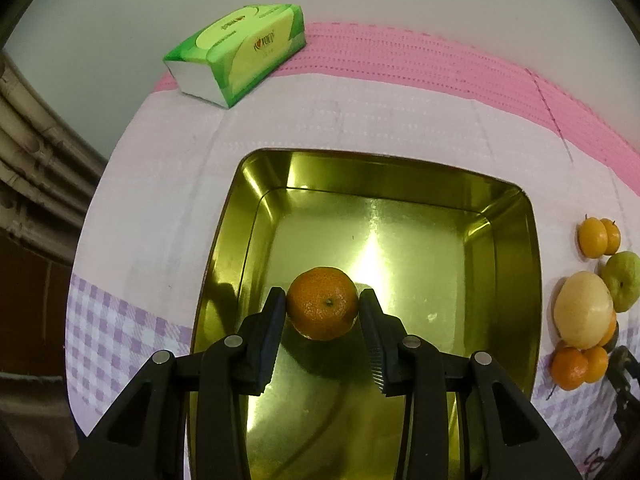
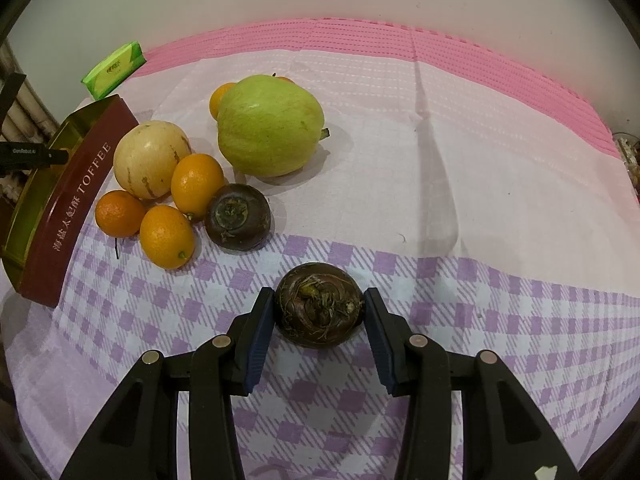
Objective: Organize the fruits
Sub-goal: 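Carry the tangerine into the gold tin tray and open the left gripper, then carry the dark brown fruit into the tray and open the right gripper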
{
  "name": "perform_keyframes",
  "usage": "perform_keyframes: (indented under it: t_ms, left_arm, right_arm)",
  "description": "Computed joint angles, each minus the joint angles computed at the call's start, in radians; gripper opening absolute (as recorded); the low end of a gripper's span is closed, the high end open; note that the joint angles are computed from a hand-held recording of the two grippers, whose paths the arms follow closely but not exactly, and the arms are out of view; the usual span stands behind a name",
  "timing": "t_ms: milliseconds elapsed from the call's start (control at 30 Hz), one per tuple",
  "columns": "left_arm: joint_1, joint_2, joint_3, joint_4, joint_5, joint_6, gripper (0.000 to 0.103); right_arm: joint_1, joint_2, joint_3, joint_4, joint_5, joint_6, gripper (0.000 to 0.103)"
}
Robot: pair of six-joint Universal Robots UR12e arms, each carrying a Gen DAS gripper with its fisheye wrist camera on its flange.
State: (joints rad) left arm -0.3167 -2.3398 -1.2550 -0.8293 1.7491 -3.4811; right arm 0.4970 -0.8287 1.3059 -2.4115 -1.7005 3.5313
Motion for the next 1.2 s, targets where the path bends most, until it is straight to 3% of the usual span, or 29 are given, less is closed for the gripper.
perform_keyframes:
  t_ms: [367,433,567,667,833,967,1200]
  left_arm:
    - [0.0,-0.002,0.001,0.0,-0.001,-0.003,0.04]
    - [0.001,0.006,-0.009,0.01,-0.006,-0.005,0.043]
    - [0.004,0.034,-0.05,0.074,-0.029,-0.006,0.059]
    - [0.002,0.063,-0.088,0.13,-0.018,-0.001,0.06]
    - [-0.001,0.122,-0.172,0.237,0.081,-0.056,0.064]
    - [-0.004,0.16,-0.235,0.266,0.181,-0.119,0.066]
    - [0.015,0.186,-0.288,0.243,0.193,-0.196,0.066]
  right_arm:
    - [0.004,-0.008,-0.008,-0.007,-0.018,-0.002,0.042]
    - [0.007,-0.013,-0.01,-0.016,-0.024,-0.006,0.042]
    - [0.015,-0.015,-0.031,-0.04,-0.033,-0.032,0.042]
    - [0.023,0.001,-0.075,-0.05,-0.017,-0.076,0.042]
    - [0.044,0.062,-0.194,-0.044,0.074,-0.159,0.042]
    - [0.066,0.139,-0.335,-0.004,0.153,-0.232,0.042]
    - [0.099,0.341,-0.71,0.211,0.222,-0.331,0.042]
